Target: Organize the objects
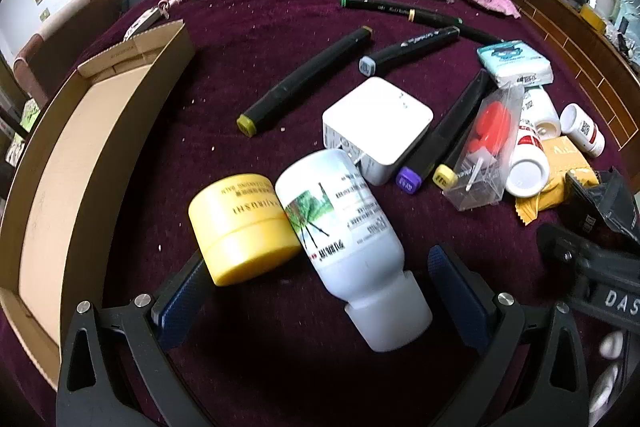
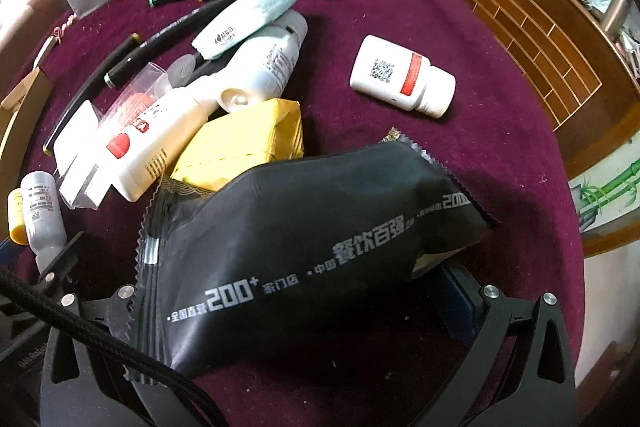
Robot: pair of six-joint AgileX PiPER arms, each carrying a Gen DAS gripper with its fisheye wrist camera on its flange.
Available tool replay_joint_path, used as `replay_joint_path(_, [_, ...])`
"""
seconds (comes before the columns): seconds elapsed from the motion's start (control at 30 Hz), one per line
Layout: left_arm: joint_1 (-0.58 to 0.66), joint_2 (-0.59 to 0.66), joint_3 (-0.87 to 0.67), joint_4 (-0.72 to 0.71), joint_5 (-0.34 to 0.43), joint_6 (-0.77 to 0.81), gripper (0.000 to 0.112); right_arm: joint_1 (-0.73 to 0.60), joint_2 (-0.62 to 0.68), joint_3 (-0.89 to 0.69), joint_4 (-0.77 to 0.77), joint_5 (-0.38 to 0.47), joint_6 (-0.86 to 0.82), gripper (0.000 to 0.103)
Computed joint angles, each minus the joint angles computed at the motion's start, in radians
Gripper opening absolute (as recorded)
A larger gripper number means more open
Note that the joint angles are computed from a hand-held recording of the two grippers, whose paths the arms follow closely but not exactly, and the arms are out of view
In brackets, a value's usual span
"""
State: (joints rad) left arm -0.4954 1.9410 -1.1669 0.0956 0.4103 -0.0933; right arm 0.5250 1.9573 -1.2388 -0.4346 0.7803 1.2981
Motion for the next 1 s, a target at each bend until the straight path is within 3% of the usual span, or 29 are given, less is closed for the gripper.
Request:
replay_joint_path(0.17, [0.023,0.037,-0.126,-0.098,0.215,0.12,0.101,-0.024,0.022,-0.053,0.094,0.043,-0.119,0.103])
replay_joint_path(0.27, [0.068,0.007,-0.118,-0.214,0.283,0.206,0.101,-0.021,0.008,-0.034,0.088,0.029,-0.137,0.103])
replay_joint_path(0.47, [0.137,-0.142,-0.032,-0.217,0.265,0.249,0.101,0.007,-0.009,0.006,0.011,-0.003,-0.055,0.103])
replay_joint_path(0.6, [0.184,-0.133,-0.062,-0.215,0.293,0.245,0.101,-0.023,-0.004,-0.032,0.106,0.026,-0.171,0.103])
replay_joint_path(0.67, [0.2,-0.131,-0.066,-0.219,0.284,0.245,0.101,-0.038,-0.013,-0.039,0.156,0.036,-0.214,0.097])
replay_joint_path(0.8, [0.204,-0.112,-0.085,-0.224,0.266,0.268,0.101,0.006,-0.076,-0.013,0.114,0.047,-0.159,0.095])
replay_joint_path(1.0, [0.207,-0.068,-0.122,-0.31,0.259,0.533,0.101,0.07,-0.154,0.02,0.098,0.041,-0.134,0.095])
